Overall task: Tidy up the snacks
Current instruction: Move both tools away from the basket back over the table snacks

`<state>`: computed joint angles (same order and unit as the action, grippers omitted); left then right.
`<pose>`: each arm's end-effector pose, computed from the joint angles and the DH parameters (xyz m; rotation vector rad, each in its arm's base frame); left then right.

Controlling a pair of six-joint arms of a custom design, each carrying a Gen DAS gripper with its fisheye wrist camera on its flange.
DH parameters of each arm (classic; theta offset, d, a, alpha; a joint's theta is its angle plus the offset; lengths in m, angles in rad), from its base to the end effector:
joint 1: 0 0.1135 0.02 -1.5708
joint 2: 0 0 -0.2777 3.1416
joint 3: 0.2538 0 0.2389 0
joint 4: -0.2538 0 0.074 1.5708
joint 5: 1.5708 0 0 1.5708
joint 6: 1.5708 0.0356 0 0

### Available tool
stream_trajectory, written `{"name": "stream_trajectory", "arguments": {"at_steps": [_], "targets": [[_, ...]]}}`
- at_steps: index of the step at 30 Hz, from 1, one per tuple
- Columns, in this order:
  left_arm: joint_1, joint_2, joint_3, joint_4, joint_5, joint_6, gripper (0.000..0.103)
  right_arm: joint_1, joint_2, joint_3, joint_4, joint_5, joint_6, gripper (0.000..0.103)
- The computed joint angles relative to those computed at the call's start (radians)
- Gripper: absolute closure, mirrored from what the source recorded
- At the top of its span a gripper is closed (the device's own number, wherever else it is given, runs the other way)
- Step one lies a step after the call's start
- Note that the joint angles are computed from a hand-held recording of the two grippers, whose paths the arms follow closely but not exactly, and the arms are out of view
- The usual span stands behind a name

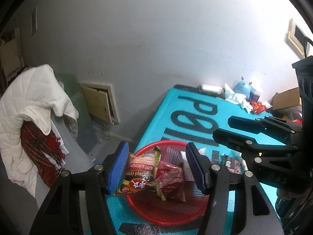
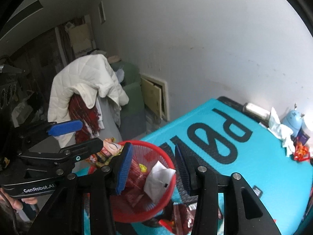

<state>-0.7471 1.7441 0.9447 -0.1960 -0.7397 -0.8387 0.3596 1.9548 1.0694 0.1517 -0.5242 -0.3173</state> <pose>0.2560 -0.2044 0.1789 -0.3573 2.2141 0.1365 0.3632 0.1556 0.1597 -0.9983 2.0292 0.6234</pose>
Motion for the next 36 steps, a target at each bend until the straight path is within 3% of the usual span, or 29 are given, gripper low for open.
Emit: {"name": "stream_trajectory", "arguments": {"at_steps": [7, 21, 26, 36], "targets": [[-0.1, -0.035, 0.06, -0.083, -0.093, -0.028, 0.043, -0.055, -0.162, -0.132, 0.044, -0.027, -0.001, 0.059], [-0.286, -0.001, 0.168, -0.184, -0.196, -0.088, 0.043, -0.207, -0.45, -0.379, 0.07, -0.089, -0.035, 0.047], [-0.335, 0.029, 0.185, -0.17, -0.197, -0.094, 0.043, -0.271, -0.513, -0.448, 0.059, -0.114, -0.056, 0.046], [-0.389, 0.111, 0.207, -0.084, -0.11, -0.088, 0.043, -0.405, -0.58, -0.575, 0.048, -0.152, -0.101, 0.046]]}}
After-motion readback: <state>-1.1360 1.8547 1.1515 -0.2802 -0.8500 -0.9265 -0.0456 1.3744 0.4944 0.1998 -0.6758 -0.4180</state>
